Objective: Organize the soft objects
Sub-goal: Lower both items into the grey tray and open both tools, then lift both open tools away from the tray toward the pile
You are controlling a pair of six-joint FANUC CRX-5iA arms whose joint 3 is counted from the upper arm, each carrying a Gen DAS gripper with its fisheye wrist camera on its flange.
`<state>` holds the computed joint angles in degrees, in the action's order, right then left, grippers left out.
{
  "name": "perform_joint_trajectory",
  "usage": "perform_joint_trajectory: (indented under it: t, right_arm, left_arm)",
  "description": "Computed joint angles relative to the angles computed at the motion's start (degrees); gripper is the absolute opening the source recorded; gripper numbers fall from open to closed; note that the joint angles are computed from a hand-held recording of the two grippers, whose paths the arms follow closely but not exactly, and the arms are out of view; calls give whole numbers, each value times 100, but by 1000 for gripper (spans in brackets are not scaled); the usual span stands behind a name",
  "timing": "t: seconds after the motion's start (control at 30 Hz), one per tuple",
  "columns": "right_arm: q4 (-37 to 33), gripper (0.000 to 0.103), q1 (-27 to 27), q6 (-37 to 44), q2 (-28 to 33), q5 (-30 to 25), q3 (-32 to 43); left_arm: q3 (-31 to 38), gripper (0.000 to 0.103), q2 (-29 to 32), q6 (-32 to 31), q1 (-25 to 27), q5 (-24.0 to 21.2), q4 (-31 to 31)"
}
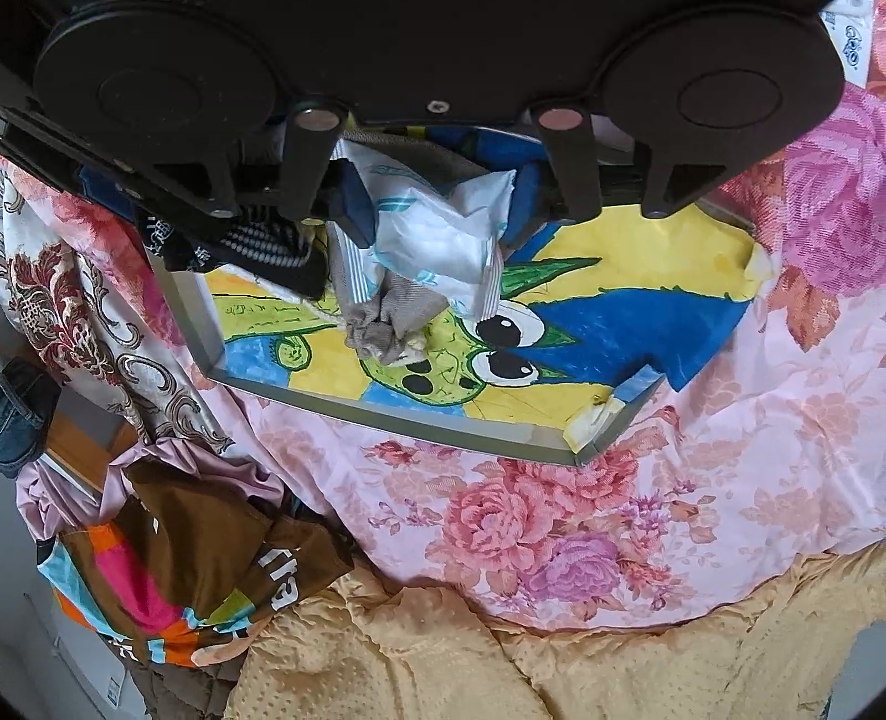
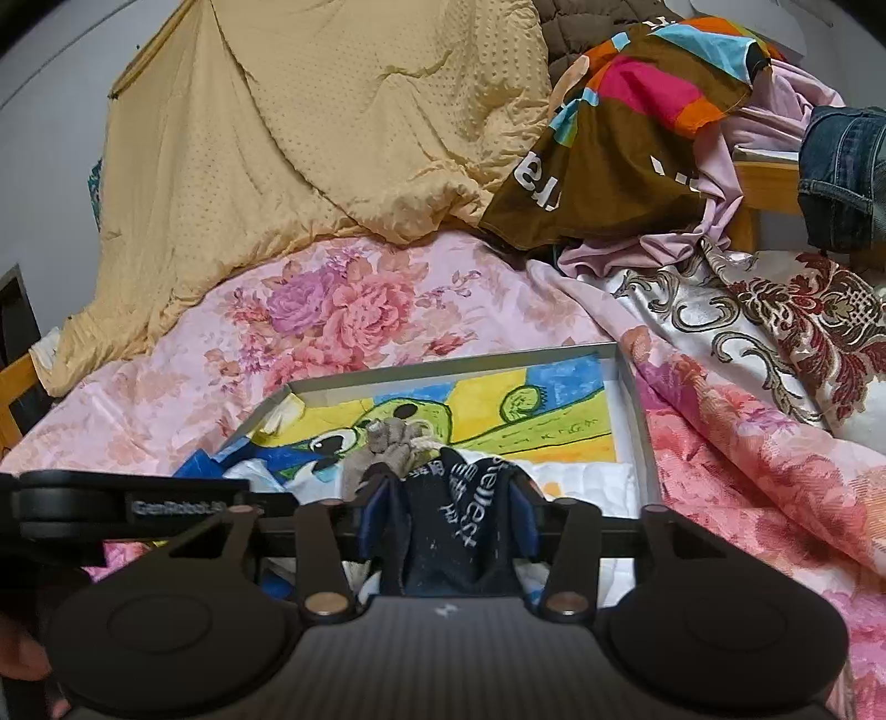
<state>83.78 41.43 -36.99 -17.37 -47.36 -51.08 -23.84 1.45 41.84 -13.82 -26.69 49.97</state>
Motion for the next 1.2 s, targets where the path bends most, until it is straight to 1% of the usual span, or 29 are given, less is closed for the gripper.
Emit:
perform_joint_trajectory:
  t: [0.07, 0.13, 0.23, 0.27, 0.3, 0.43, 0.5, 0.57, 0.6, 0.7, 0.77, 0.87, 1.0, 1.03, 1.07, 1.13, 1.2]
  right_arm:
    - [-102, 60, 81, 89, -4, -109, 26]
    - [-189, 65, 168, 144, -19, -232, 42]
    - [-230, 72, 290, 168, -72, -425, 48]
    - [-247, 72, 344, 180, -92, -498, 50]
    - [-241, 75, 368, 185, -106, -548, 49]
    - [-196, 84, 534, 155, -231, -777, 16]
    - [-167, 86, 628, 123, -302, -917, 6]
    - [-158, 88, 756, 118, -385, -1107, 2]
    - [-134, 89, 816, 101, -423, -1203, -7]
    - [-144, 91, 1094, 99, -565, -1569, -15]
    - [-160, 94, 1316, 126, -670, -1811, -20]
    - [-212, 98, 1687, 256, -788, -2191, 5]
    - [-368, 102, 2316, 456, -864, -2808, 64]
    - [-418, 102, 2487, 488, -874, -2958, 83]
    - [-479, 102, 2669, 529, -883, -3116, 102]
    - [-613, 103, 3025, 620, -855, -3437, 164]
    - [-744, 103, 3396, 649, -794, -3790, 227]
  left_arm:
    - [-42, 55, -72, 9, 20, 24, -23]
    - [-96, 59, -169, 97, 61, 31, -77]
    - [-260, 63, -344, -101, 85, 128, 67]
    - [-325, 65, -400, -223, 80, 186, 156]
    - [-374, 68, -443, -327, 81, 218, 233]
    - [-434, 68, -569, -275, 131, 218, 236]
    - [-507, 68, -672, -307, 137, 248, 344]
    - [-608, 72, -803, -445, 120, 315, 493]
    - [-677, 75, -892, -537, 103, 377, 586]
    - [-936, 81, -1182, -931, 31, 565, 1024]
    - [-1064, 83, -1385, -1009, 37, 601, 1129]
    - [-1238, 86, -1721, -1103, 128, 517, 1223]
    - [-1580, 94, -2218, -1489, 153, 582, 1656]
    - [-1649, 97, -2328, -1534, 176, 577, 1706]
    - [-1722, 99, -2461, -1558, 219, 558, 1735]
    - [-1866, 101, -2713, -1601, 330, 482, 1790]
    - [-1989, 102, -2969, -1580, 573, 245, 1733]
